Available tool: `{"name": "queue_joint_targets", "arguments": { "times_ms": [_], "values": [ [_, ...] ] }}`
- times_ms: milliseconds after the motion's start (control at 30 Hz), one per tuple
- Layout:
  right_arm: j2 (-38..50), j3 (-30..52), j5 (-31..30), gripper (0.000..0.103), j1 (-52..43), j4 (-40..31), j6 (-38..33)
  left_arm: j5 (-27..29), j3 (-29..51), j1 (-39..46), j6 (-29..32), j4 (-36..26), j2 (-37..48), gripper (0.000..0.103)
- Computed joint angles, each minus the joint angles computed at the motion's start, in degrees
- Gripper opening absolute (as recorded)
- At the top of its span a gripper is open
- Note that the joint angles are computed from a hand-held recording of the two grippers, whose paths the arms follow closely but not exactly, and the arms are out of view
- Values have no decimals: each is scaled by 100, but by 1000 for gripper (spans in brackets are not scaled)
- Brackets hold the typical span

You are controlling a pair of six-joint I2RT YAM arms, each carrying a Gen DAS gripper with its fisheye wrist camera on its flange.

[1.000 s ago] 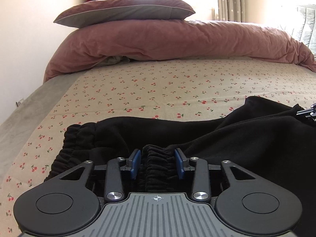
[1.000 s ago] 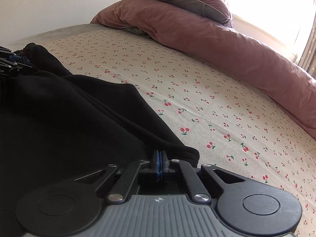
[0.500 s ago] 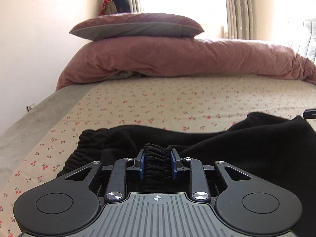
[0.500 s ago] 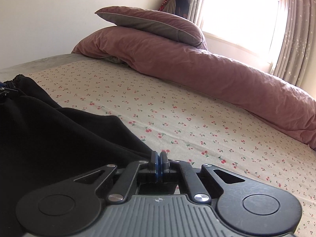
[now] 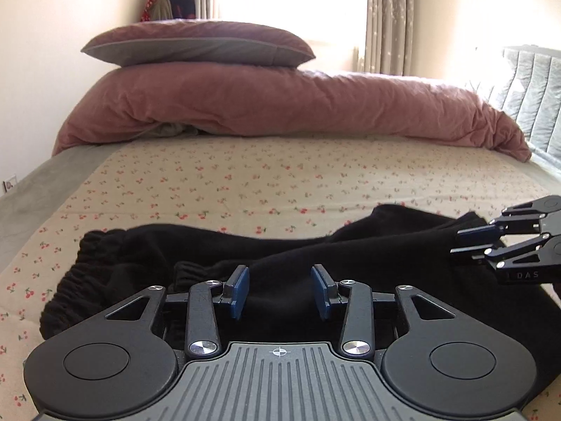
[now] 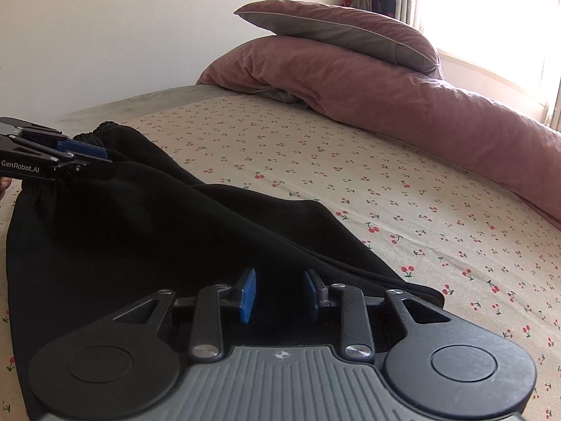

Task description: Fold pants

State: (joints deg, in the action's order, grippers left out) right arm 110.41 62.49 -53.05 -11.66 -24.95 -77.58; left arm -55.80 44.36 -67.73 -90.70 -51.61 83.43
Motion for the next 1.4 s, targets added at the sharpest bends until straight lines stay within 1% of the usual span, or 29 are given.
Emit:
{"name": "queue_joint_targets", "arguments": {
  "times_ms": [33, 67, 100, 133, 200, 267, 300, 333, 367, 400, 433, 500, 567, 600, 633, 700, 800, 867, 1000, 1133, 1200, 1333, 1400],
  "values": [
    [62, 10, 124, 29, 88, 200, 192, 237, -35, 182, 46, 38, 132, 39],
    [165, 62, 226, 29, 150, 380, 388, 343, -116, 294, 92, 143, 164, 39],
    [226, 99, 318, 33, 193, 536, 569, 406, -214, 373, 137, 285, 150, 39],
    [245, 137, 361, 36, 205, 596, 691, 433, -206, 400, 130, 282, 171, 39],
    [175, 152, 436, 36, 165, 607, 924, 415, -18, 297, -261, -44, 298, 37],
    [6, 33, 389, 37, 2, 627, 906, 354, 150, 115, -642, -355, 392, 37],
    [-14, 91, 344, 38, -74, 455, 810, 328, 223, 20, -794, -488, 385, 40],
    [5, 235, 290, 40, -167, 129, 636, 277, 311, -90, -903, -605, 344, 41],
    [38, 412, 243, 40, -274, -243, 453, 224, 394, -192, -993, -675, 326, 44],
    [39, 529, 229, 42, -364, -506, 331, 174, 474, -289, -1082, -737, 329, 51],
    [23, 608, 237, 45, -450, -706, 229, 97, 609, -394, -1146, -804, 358, 54],
    [30, 777, 298, 48, -619, -1052, 48, 36, 842, -558, -1228, -872, 477, 67],
    [100, 983, 345, 55, -774, -1444, -140, 158, 1043, -600, -909, -574, 608, 73],
    [147, 1078, 377, 63, -852, -1614, -191, 199, 1103, -614, -825, -450, 684, 75],
    [210, 1179, 406, 67, -944, -1770, -238, 265, 1173, -617, -724, -285, 794, 76],
    [342, 1351, 527, 67, -1073, -2074, -334, 420, 1329, -611, -629, -45, 1062, 85],
    [601, 1581, 763, 69, -1219, -2453, -446, 647, 1497, -562, -394, 293, 1391, 86],
    [698, 1618, 850, 70, -1293, -2549, -519, 767, 1567, -518, -166, 492, 1531, 87],
    [759, 1674, 884, 72, -1465, -2823, -797, 806, 1735, -545, 61, 524, 1768, 91],
    [1052, 2175, 1033, 73, -1556, -3609, -973, 1070, 1718, -497, 281, 648, 1844, 91],
    [1202, 2391, 1183, 74, -1565, -3923, -936, 1097, 1781, -524, 306, 564, 1932, 94],
    [1362, 2640, 1280, 74, -1648, -4358, -1037, 1248, 1741, -539, 302, 582, 1800, 94],
    [1472, 2816, 1366, 73, -1710, -4684, -1082, 1203, 1684, -615, 206, 609, 1688, 94]
  ]
}}
